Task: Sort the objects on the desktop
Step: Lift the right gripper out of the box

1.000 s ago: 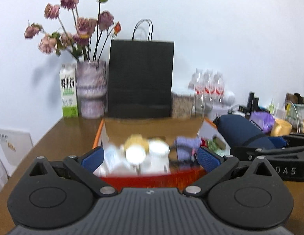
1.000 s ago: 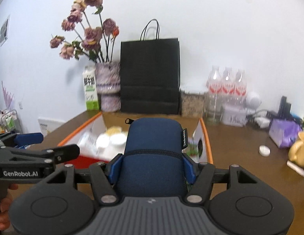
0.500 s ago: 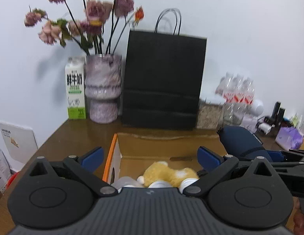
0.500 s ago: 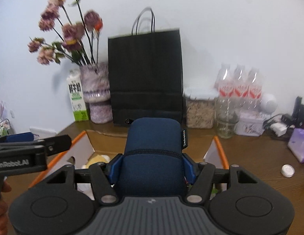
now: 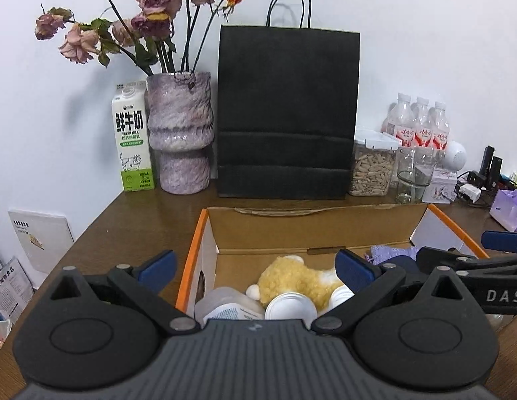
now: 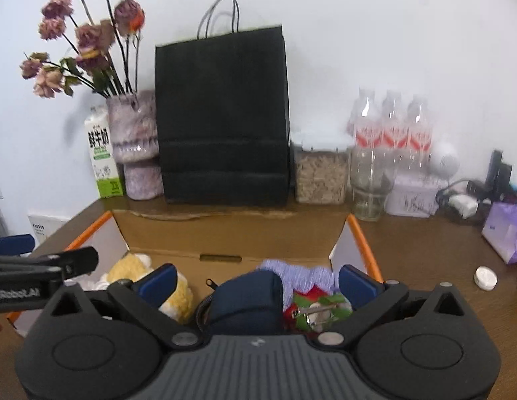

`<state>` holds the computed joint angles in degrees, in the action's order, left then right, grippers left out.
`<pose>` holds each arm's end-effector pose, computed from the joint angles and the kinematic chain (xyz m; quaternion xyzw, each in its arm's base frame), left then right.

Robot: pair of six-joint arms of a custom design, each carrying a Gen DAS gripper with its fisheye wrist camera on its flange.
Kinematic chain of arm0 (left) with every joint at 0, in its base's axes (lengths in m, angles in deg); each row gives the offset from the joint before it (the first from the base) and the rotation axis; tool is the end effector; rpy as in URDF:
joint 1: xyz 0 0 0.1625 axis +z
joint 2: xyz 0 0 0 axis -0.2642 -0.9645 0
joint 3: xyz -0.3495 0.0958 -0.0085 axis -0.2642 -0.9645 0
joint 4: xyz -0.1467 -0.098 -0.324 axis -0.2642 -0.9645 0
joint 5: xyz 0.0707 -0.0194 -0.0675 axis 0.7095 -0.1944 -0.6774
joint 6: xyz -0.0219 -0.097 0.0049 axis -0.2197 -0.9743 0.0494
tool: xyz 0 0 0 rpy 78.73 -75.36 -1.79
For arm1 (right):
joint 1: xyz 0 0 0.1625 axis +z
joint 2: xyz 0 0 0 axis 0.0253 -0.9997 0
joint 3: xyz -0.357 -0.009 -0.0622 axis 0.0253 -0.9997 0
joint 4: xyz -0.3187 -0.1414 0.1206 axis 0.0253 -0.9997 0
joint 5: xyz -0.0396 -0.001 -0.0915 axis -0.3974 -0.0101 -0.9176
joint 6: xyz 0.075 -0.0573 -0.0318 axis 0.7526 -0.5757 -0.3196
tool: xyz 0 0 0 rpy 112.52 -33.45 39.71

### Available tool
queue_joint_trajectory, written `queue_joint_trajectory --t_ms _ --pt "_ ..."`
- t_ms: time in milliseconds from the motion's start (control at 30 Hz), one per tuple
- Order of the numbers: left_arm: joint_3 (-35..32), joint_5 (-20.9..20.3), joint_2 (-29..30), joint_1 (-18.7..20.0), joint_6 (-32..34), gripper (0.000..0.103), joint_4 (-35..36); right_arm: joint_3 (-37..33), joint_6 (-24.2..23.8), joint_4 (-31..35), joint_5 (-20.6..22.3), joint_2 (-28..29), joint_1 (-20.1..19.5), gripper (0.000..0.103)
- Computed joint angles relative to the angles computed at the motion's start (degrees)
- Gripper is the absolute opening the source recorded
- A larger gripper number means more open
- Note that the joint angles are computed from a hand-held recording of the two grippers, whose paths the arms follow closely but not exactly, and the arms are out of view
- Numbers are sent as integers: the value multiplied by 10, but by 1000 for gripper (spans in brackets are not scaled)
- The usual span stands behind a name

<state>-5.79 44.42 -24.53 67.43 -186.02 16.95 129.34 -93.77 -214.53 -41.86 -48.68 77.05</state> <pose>-0.2003 -0.5975 -0.0349 0.2324 0.7923 -0.4726 0.3080 0.0050 -0.5967 0.1450 0.2060 -0.8061 0.4722 0.2913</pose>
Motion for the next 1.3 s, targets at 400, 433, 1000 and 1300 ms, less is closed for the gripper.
queue_joint_trajectory --t_ms 400,433,1000,1300 --pt "93 -15 -50 -30 14 103 -71 72 -19 -33 27 -37 2 103" --pt "104 -17 -55 -34 14 103 -75 81 -21 -38 30 -42 1 103" --pt "337 -81 -139 -139 -67 103 -158 337 -46 -193 123 -125 -57 103" --pt "412 -136 -130 -196 -184 103 -146 449 -86 -317 174 -101 -114 103"
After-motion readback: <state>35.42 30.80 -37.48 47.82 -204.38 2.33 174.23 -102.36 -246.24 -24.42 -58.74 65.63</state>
